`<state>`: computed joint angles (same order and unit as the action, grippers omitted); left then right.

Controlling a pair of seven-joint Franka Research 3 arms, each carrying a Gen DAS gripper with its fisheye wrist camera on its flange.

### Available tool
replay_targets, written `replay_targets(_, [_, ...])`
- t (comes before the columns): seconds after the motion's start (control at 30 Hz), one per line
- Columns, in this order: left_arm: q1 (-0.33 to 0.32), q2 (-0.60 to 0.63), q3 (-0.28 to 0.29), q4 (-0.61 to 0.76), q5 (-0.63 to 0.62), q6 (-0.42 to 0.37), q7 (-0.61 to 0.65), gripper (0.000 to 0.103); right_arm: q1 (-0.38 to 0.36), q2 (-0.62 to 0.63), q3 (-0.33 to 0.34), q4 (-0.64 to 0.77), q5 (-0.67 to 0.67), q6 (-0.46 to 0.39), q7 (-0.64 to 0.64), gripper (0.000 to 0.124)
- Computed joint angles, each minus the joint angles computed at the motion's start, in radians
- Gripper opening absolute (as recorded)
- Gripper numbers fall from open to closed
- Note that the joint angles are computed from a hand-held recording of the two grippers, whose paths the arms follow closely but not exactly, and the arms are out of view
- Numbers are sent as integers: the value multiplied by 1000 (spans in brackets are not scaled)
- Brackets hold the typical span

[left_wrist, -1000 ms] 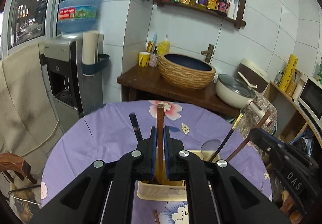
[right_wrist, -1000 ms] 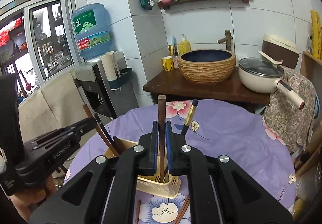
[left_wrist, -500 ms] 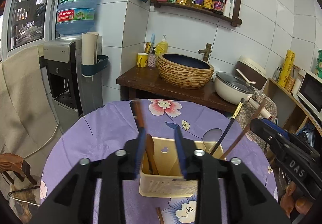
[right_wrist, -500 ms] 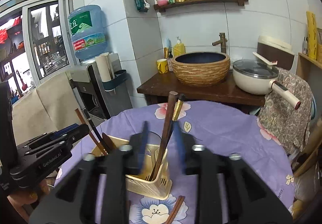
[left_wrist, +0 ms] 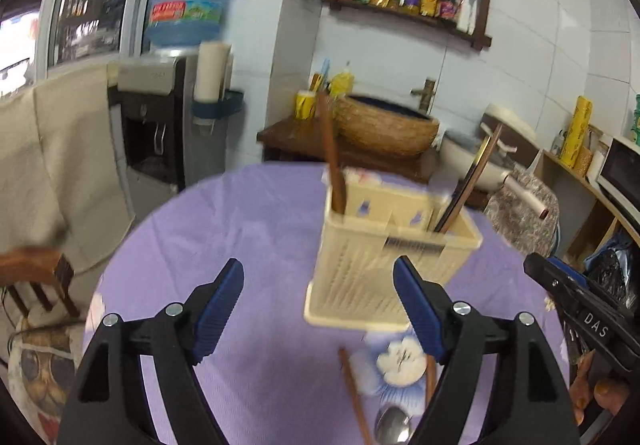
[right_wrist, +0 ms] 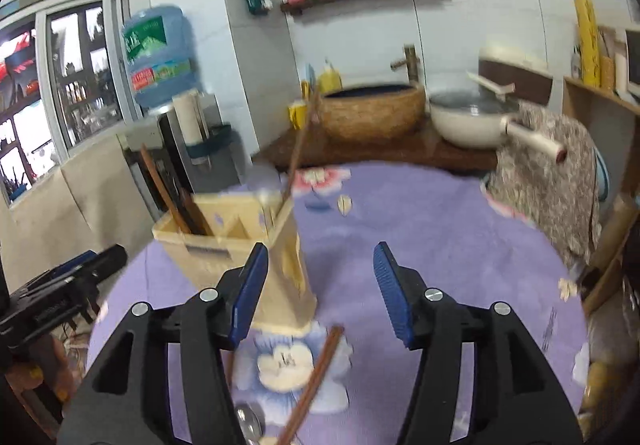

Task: Organize utensils
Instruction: 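Move both tools back down to the remaining brown chopsticks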

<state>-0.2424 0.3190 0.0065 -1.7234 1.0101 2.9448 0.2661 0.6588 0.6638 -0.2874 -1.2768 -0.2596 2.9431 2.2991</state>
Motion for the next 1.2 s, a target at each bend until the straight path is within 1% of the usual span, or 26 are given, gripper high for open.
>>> replay_targets(0.03, [22, 1, -26, -21, -55, -6, 49, 77, -1, -8, 12, -28, 7, -25, -4, 55])
replay_targets(0.07, [51, 5, -64, -46, -139, -16, 121, 77, -3, -15, 22, -50, 11, -33, -4, 55])
replay_targets(0.1, [60, 7, -74, -64, -183, -16, 150, 77, -7, -20, 34, -71, 16, -42, -6, 55])
replay_targets(0.2, [45, 7, -60, -113, -234, -15, 157, 78, 10, -24, 36, -107, -8, -91, 1, 55])
replay_targets(0.27, [20, 5, -36, -128, -215, -26, 137, 79, 12, -25, 49, -121, -25, -110, -5, 55])
replay_targets(0.33, [0, 5, -20, -135, -186, -43, 119, 81, -2, -16, 80, -114, -22, -134, -26, 55])
replay_targets(0.4, [-7, 8, -19, -139, -169, -62, 114, 81, -10, -9, 100, -107, -19, -155, -42, 56])
replay_targets(0.57, [-11, 4, -19, -155, -137, -85, 94, 81, -13, 18, 116, -82, -20, -215, -44, 57])
replay_targets(0.63, [-11, 2, -20, -157, -122, -97, 82, 81, -13, 22, 115, -78, -27, -230, -41, 57])
replay_targets(0.73, [5, 2, -30, -162, -131, -94, 84, 81, -23, 29, 128, -66, -24, -251, -49, 57])
replay_targets(0.8, [4, -4, -26, -169, -119, -92, 67, 81, -24, 34, 129, -62, -24, -263, -42, 57])
replay_targets(0.97, [6, -17, -22, -181, -75, -87, 23, 77, -31, 50, 136, -38, -17, -295, -35, 56])
replay_targets(1.07, [21, -18, -33, -187, -89, -75, 33, 75, -32, 57, 135, -27, -22, -310, -26, 56])
replay_targets(1.2, [21, -15, -36, -184, -92, -73, 41, 74, -36, 73, 139, -5, -26, -331, -27, 56])
